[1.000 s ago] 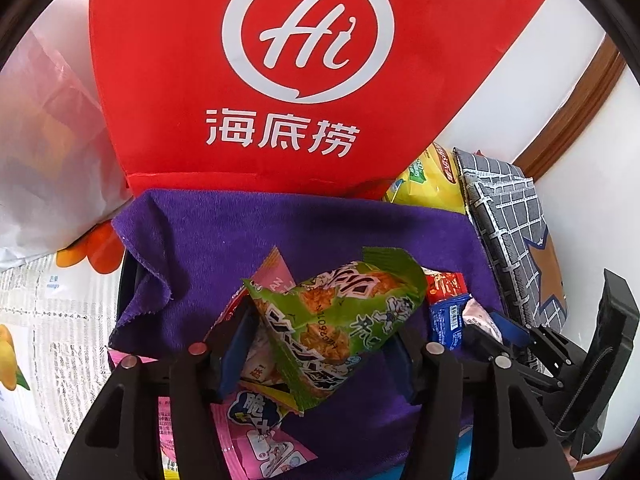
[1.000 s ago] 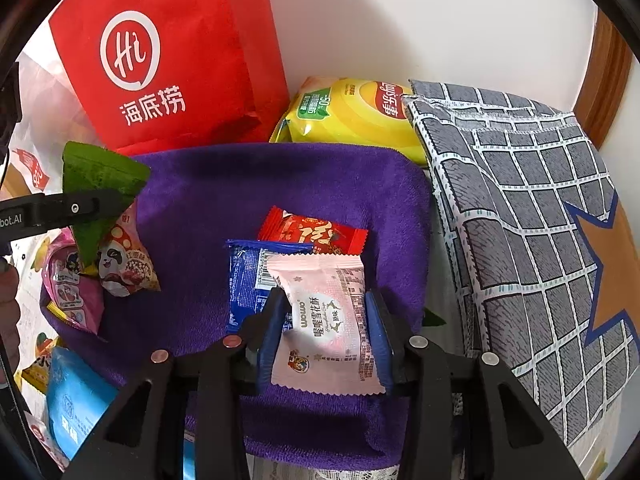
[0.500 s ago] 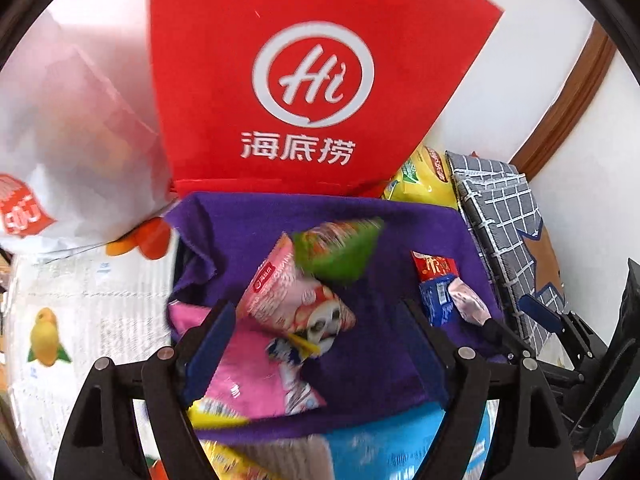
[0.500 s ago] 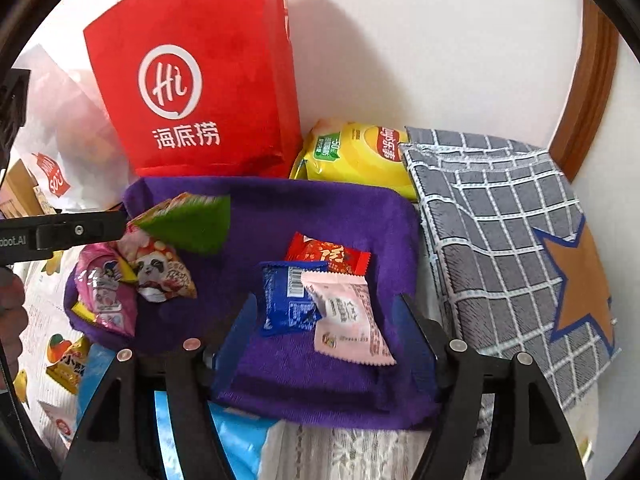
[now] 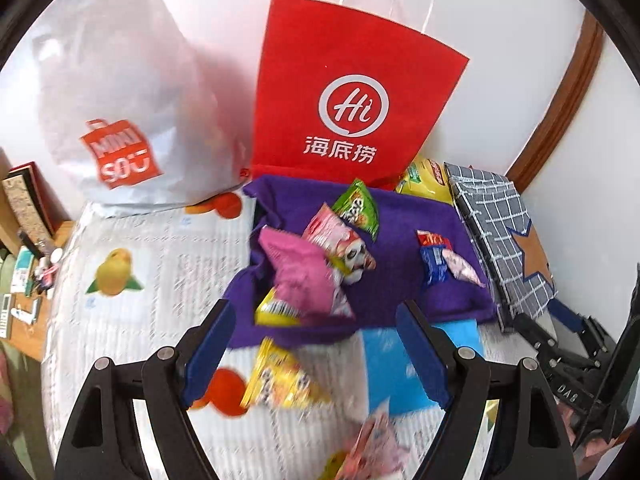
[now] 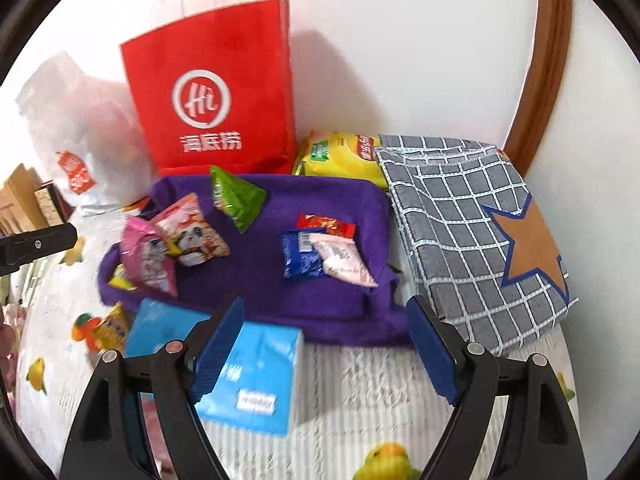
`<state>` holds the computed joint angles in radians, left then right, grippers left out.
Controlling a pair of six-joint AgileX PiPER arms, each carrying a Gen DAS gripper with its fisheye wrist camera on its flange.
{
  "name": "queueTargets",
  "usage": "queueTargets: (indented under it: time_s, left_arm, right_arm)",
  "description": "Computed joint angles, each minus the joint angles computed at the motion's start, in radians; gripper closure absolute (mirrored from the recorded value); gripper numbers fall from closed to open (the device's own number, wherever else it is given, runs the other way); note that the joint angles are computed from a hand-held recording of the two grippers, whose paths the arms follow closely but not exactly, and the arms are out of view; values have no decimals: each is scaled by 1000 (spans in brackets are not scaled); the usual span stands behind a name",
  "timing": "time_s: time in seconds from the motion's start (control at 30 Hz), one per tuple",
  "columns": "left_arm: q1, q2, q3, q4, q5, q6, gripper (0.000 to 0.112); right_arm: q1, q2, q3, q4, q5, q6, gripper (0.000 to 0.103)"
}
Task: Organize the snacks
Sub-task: 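Withdraw both open tools from the towel toward the remaining snacks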
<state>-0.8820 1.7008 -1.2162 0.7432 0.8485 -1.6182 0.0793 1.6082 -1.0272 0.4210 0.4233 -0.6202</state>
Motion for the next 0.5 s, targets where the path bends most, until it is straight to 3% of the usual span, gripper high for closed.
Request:
queueTargets:
  time_s: [0.13,0.43,0.5]
  left_arm:
    - [-85,-57,66,37,64,-105,31]
    - [-220,-140,204,47,109,-294,31]
    - [-249,-153,233,53,129,-339,31]
  right_arm:
    - [18,-104,103,-76,-51,67,21]
    - [-8,-211,250,161,34,-158,21]
    - [21,-230,289,152,15,-134,21]
